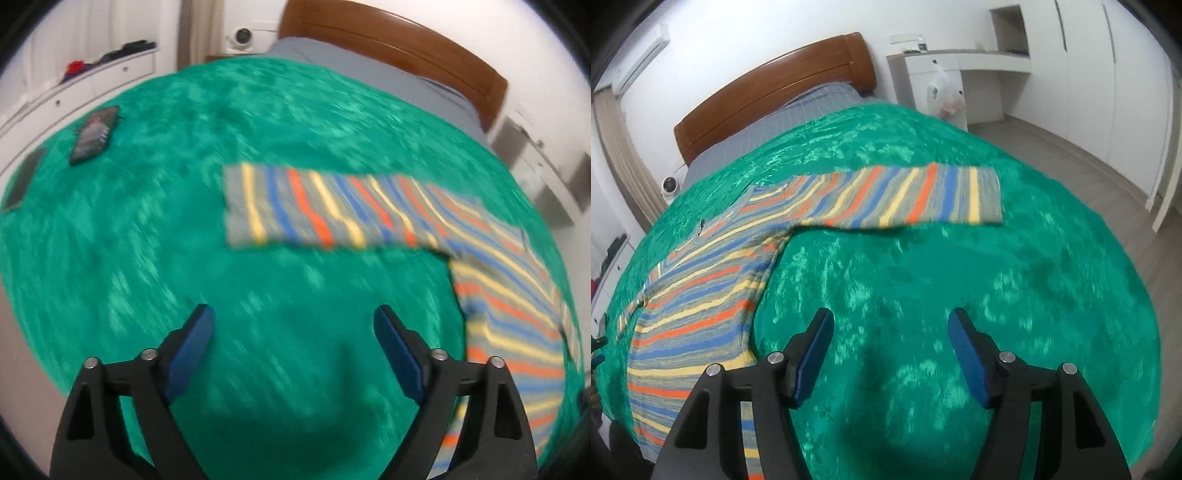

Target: Fold small clothes

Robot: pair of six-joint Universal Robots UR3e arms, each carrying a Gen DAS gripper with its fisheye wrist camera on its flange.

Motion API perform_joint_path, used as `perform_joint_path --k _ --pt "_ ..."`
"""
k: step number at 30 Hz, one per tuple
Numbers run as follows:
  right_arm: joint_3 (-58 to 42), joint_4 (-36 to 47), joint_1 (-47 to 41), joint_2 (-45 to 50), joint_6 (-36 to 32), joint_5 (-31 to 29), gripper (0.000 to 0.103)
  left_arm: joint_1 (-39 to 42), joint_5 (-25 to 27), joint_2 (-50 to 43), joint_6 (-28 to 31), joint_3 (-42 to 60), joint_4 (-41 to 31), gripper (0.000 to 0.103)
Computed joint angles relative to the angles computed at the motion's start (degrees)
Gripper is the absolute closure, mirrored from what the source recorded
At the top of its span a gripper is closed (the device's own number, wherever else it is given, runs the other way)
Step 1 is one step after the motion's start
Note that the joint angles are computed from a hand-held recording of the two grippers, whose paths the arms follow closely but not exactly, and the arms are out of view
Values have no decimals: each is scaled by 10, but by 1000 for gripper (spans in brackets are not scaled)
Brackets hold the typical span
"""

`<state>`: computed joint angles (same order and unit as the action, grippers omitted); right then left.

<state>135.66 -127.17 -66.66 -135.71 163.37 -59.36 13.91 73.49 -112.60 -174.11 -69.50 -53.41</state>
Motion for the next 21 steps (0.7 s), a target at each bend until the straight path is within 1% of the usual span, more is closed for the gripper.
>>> perform_joint_path --k 2,4,5,7,9,11,12,13,14,18,21 --pt "-2 -69 21 39 4 -3 32 -19 8 -5 6 -26 20 12" --pt "7 -159 42 85 13 -11 27 -32 28 -17 -2 -48 51 10" --pt "11 -205 54 114 17 -16 27 -35 33 -19 -6 -60 70 8" --pt "14 -284 85 181 24 -39 27 -37 32 -22 -4 -89 120 1" --pt "17 -331 114 237 28 -68 27 -50 51 -20 14 -124 179 1" --pt "9 -340 141 287 38 -102 26 -64 78 -24 27 -133 202 1" --pt "9 -348 147 303 45 -106 23 -68 85 -26 27 -133 207 0" --pt "18 -370 147 308 48 -103 20 -69 87 -29 25 -132 211 0" --pt "22 -378 144 311 48 -97 19 -68 85 -31 21 -129 211 0" --pt "39 -403 134 317 48 -82 18 -64 80 -24 19 -142 219 0" --pt "51 -421 134 318 44 -82 17 -62 78 -20 22 -147 219 0"
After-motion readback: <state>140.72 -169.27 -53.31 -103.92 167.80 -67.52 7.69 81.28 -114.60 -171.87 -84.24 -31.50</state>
